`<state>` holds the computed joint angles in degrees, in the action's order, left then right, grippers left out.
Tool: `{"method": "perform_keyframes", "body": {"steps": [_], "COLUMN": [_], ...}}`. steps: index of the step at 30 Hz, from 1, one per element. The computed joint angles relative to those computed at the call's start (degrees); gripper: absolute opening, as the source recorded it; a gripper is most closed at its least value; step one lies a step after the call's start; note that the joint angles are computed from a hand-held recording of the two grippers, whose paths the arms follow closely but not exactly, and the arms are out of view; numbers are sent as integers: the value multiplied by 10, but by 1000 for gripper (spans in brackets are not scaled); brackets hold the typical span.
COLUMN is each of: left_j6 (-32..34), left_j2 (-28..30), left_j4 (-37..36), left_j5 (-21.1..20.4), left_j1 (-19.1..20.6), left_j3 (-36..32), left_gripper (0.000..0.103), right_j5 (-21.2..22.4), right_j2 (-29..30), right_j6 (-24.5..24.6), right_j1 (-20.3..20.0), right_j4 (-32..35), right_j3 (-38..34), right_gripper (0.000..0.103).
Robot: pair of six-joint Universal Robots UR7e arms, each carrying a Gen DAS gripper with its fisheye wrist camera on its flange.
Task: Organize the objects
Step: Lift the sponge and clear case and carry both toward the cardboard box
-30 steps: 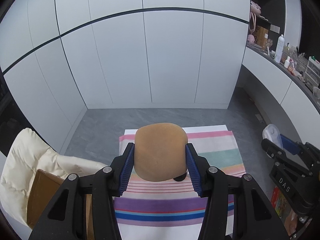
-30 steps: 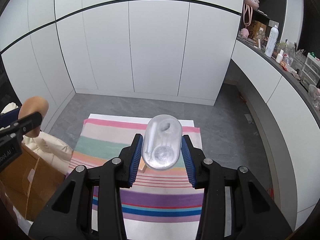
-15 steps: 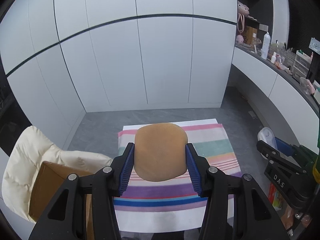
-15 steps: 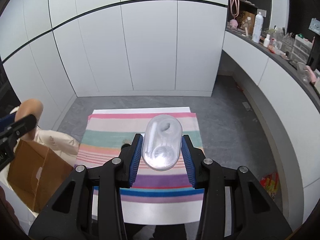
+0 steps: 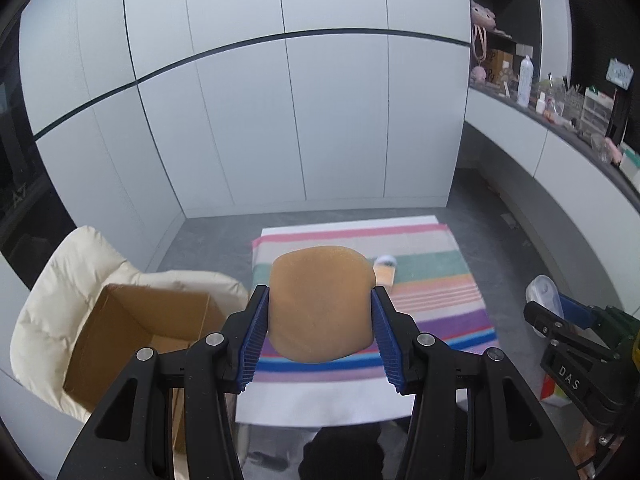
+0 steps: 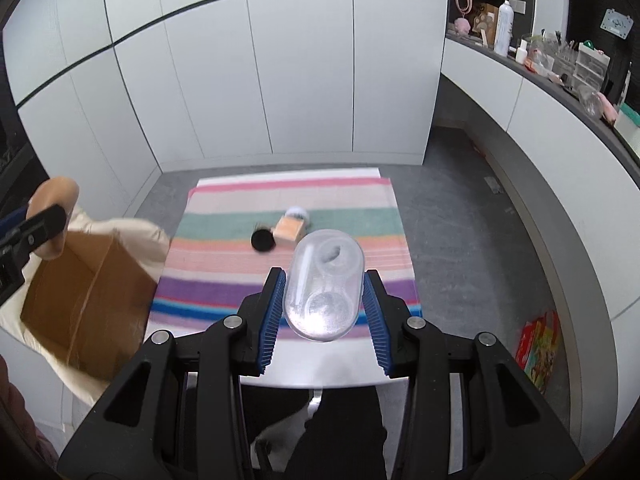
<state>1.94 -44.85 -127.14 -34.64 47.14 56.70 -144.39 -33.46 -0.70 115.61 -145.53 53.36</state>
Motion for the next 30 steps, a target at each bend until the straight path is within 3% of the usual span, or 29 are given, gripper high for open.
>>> {"method": "perform_keyframes", "body": {"steps": [6,11,17,30], "left_j6": [-50,-73,-98,-86], "left_j2": [-64,-98,-110,-103], "left_j4": [17,23,48,45], "left_j5": [-22,-14,-15,-9], "left_j1": [-4,-7,-2,5], "left_j3": [103,157,164,157], "left_gripper": [51,51,51,51], "right_j5": [0,7,0,4], "right_j2": [-51,-90,-99,-95], "right_j6": [27,64,66,84], "right_j1": [9,13,15,11], "right_j4": [-15,2,-6,20], "right_j3": [117,186,199,191], "right_gripper": [41,41,41,41]}}
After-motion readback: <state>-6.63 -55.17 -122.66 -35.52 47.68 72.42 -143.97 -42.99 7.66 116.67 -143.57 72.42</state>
